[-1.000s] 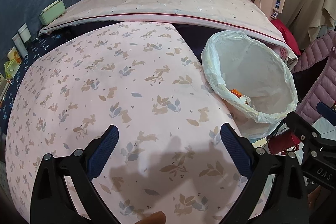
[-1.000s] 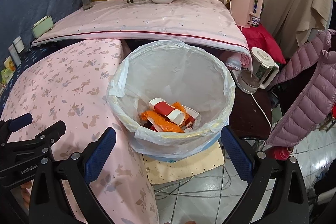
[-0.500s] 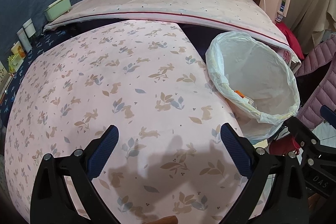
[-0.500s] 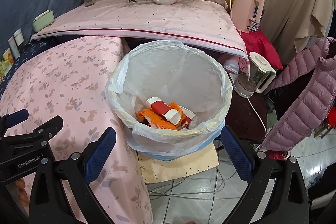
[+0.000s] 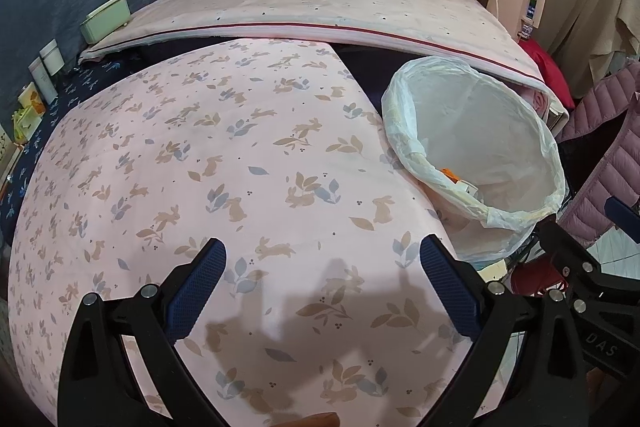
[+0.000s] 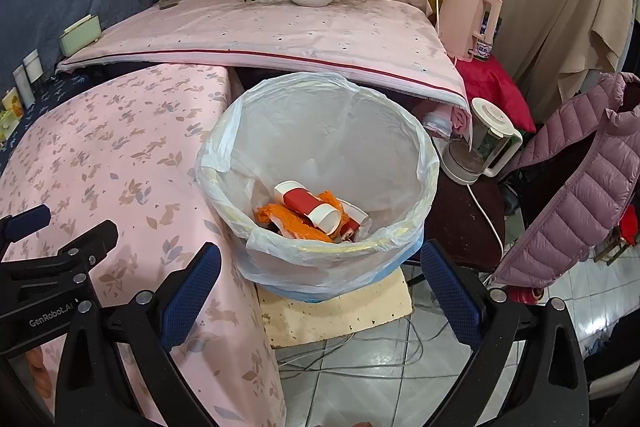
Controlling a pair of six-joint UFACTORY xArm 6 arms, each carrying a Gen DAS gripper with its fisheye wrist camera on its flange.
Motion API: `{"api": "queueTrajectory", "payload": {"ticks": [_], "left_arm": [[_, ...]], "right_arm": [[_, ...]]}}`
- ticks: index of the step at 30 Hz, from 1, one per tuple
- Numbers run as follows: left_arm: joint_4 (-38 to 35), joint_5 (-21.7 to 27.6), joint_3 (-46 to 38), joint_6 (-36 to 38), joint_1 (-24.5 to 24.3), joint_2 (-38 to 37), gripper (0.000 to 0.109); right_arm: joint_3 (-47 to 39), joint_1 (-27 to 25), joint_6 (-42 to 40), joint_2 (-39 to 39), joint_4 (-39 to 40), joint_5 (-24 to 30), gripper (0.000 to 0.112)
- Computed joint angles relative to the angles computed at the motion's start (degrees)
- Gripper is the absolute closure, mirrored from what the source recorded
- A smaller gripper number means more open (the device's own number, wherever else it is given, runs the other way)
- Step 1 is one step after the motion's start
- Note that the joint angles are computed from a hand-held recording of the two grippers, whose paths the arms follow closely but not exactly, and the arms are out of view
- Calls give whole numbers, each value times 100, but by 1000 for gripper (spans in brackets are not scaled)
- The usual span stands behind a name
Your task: Collect trash
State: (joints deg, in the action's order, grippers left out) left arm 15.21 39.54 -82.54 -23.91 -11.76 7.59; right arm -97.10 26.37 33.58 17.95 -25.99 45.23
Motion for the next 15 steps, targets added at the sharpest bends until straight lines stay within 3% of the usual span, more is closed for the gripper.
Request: {"api": "queueTrajectory", "payload": {"ticks": [15], "left_arm": [[50, 25, 8, -8, -26, -7, 15]], "right_arm": [[136, -27, 48, -78, 2, -27, 16]]}}
